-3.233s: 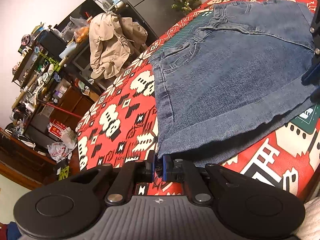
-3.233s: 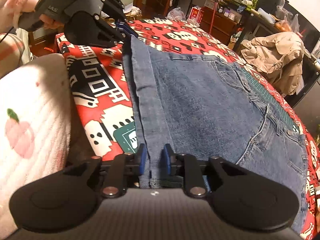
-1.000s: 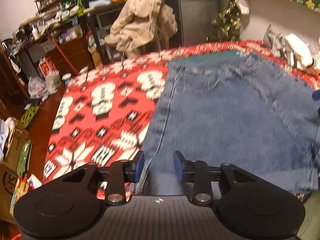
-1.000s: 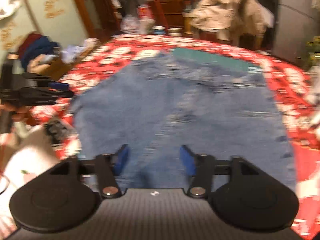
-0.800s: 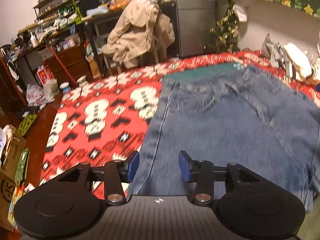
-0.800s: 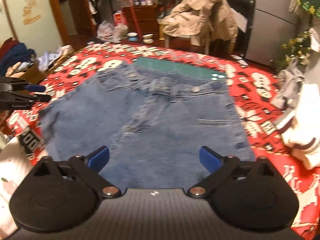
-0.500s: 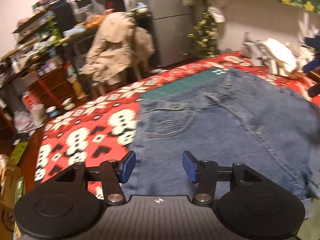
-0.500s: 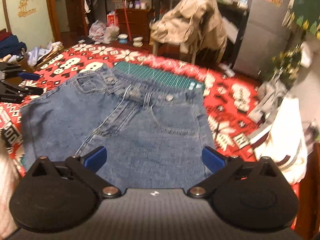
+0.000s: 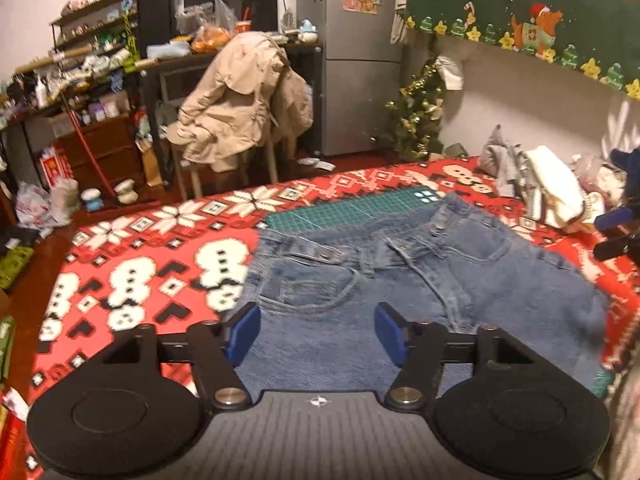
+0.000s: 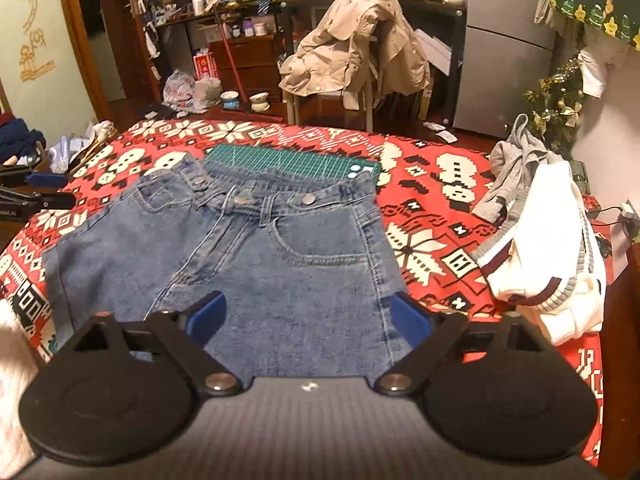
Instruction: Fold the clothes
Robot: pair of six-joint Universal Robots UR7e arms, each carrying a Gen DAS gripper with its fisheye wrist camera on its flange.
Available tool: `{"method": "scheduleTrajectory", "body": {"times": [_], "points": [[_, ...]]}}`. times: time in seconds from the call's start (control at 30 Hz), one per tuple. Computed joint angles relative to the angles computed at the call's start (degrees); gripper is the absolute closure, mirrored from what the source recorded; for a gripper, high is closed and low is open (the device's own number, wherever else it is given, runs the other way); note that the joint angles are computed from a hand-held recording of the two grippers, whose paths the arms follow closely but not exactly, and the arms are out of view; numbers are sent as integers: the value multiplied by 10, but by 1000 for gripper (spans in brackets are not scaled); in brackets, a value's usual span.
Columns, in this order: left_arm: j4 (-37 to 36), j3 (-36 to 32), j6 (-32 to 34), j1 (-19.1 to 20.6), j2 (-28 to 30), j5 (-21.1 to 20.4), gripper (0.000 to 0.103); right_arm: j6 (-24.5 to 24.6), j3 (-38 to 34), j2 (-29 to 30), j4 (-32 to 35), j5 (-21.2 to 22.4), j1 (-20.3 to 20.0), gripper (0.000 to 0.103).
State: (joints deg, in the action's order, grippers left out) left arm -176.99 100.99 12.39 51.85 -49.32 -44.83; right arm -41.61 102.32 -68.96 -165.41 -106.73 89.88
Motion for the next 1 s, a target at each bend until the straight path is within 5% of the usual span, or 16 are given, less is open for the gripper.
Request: {"method": "scheduleTrajectory", "body": {"times": [0.13, 0.33, 0.43, 0.73, 1.0], "points": [[0, -25, 9, 13, 16, 12, 58, 35, -32, 19, 16, 7, -11, 25], [22, -106, 48, 50, 60, 5, 58, 37, -147, 99, 60, 15, -20, 47], [56, -171, 61, 72, 92, -3, 50, 48, -229, 153, 90, 24, -22, 48], [177, -343, 20, 126, 162, -85, 53, 53, -466, 307, 196, 6, -25, 67], [284, -404, -8, 144, 183, -139, 65, 76, -559, 357, 291, 18, -40, 76]]}}
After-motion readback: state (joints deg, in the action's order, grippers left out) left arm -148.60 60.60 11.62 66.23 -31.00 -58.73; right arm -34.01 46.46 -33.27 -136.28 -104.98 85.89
